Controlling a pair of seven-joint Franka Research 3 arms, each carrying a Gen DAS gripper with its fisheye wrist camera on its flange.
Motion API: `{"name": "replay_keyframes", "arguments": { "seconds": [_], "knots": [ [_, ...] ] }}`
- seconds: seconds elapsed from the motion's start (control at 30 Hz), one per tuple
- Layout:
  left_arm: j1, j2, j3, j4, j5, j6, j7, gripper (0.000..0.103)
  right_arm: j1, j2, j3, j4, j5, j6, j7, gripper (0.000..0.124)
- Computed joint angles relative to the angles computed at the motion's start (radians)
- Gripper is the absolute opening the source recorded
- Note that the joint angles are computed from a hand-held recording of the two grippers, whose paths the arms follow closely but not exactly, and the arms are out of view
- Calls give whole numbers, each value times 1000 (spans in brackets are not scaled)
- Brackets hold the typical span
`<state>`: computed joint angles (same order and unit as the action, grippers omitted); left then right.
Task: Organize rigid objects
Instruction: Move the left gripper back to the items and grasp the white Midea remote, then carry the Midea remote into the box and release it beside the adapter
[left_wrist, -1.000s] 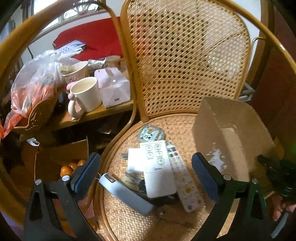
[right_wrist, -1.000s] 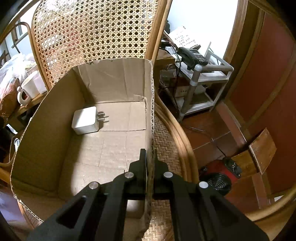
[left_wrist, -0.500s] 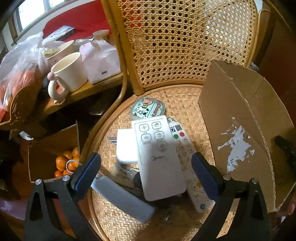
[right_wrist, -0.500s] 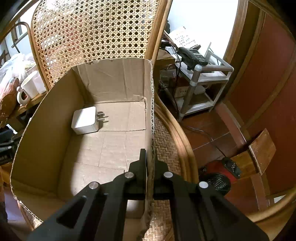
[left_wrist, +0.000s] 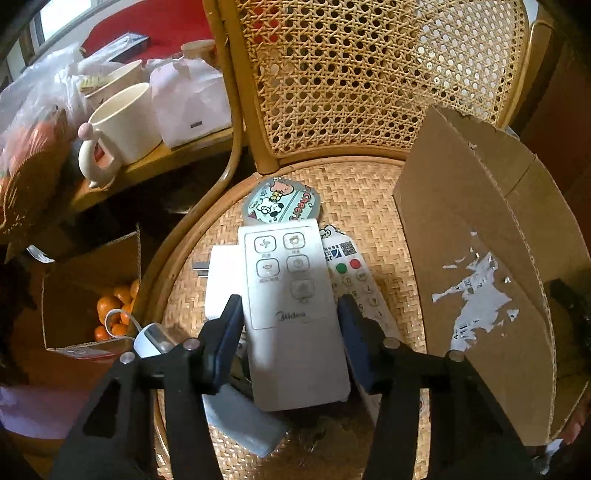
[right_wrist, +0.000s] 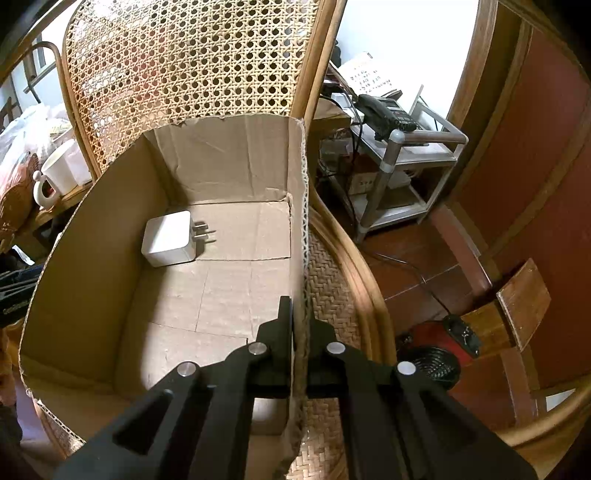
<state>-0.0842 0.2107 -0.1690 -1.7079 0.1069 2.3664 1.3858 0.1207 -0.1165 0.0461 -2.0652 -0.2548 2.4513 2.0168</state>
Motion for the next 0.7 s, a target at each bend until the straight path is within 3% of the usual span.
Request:
{"name": "replay_keyframes", "arguments": {
  "seconds": [0.27, 0.53, 0.7],
  "knots": [
    [-7, -4, 0, 11, 27, -8, -20, 47, 1, 0, 1, -2, -16, 1, 10, 6],
    [-9, -107, 0, -77, 21, 114, -8, 47, 0, -2, 0, -5, -15, 3, 7, 6],
    [-17, -140, 12, -106, 105, 158, -73, 47, -1, 0, 1, -2, -12, 1, 11, 6]
  ]
}}
